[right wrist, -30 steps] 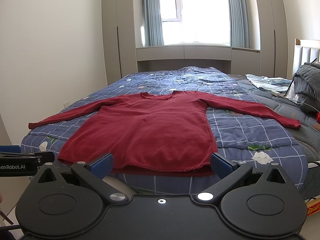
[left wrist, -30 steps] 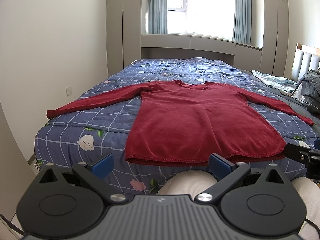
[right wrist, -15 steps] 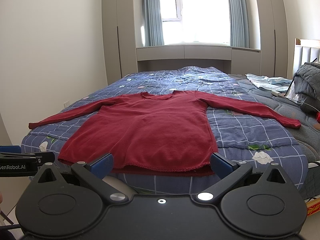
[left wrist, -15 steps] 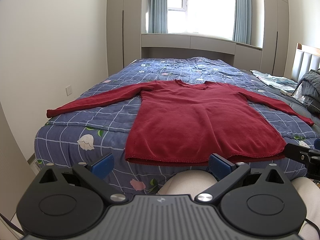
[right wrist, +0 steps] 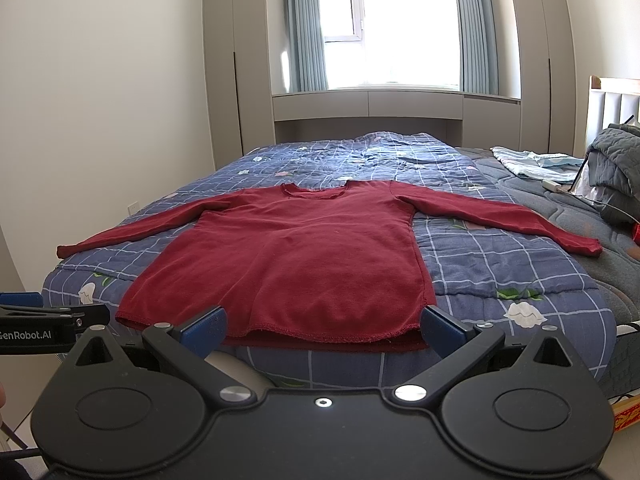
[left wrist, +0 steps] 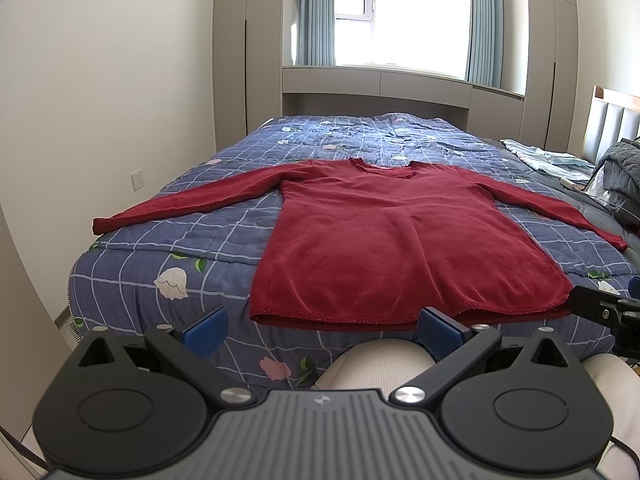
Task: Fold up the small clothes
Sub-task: 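Reach the right gripper to the sweater's sleeve cuff and close on it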
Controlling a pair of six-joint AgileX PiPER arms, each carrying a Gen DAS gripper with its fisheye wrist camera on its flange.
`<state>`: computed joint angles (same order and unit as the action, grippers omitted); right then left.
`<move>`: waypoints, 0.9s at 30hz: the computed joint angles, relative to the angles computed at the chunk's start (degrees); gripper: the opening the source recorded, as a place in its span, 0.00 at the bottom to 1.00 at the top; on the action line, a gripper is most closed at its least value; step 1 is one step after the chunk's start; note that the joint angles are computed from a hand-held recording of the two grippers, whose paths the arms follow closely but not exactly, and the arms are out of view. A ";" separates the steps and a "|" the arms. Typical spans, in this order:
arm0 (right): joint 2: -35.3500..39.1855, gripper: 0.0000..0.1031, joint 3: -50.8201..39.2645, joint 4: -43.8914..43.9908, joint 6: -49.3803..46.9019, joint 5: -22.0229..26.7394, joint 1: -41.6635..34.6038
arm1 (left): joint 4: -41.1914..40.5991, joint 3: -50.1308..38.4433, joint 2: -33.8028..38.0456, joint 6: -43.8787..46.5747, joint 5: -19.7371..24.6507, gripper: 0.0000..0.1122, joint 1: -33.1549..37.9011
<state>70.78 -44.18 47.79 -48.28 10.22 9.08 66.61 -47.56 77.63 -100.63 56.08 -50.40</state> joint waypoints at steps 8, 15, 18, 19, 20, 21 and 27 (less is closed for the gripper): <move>0.34 0.99 -0.38 -3.23 2.79 0.78 -0.26 | 0.16 1.24 0.23 -1.51 -0.43 0.91 -0.41; 5.80 0.99 -8.02 -22.49 22.58 6.33 -0.20 | -2.09 2.08 -0.65 2.53 -9.42 0.91 5.83; 8.59 0.99 -12.13 -36.36 36.62 7.79 0.89 | -3.35 0.91 -0.04 8.04 -12.24 0.91 9.32; 9.69 0.99 -13.65 -41.65 41.85 8.34 1.35 | -3.63 -0.02 0.84 10.29 -12.57 0.91 10.33; 10.66 0.99 -14.98 -44.67 44.78 8.87 1.52 | -4.15 -1.13 1.73 12.41 -12.81 0.91 11.30; 11.62 0.99 -16.10 -46.06 46.06 9.00 1.43 | -4.96 -2.61 2.98 14.72 -13.17 0.91 12.44; 18.32 0.99 -23.65 -38.75 39.47 9.87 -2.25 | -13.68 -12.69 10.26 26.11 -17.38 0.91 19.70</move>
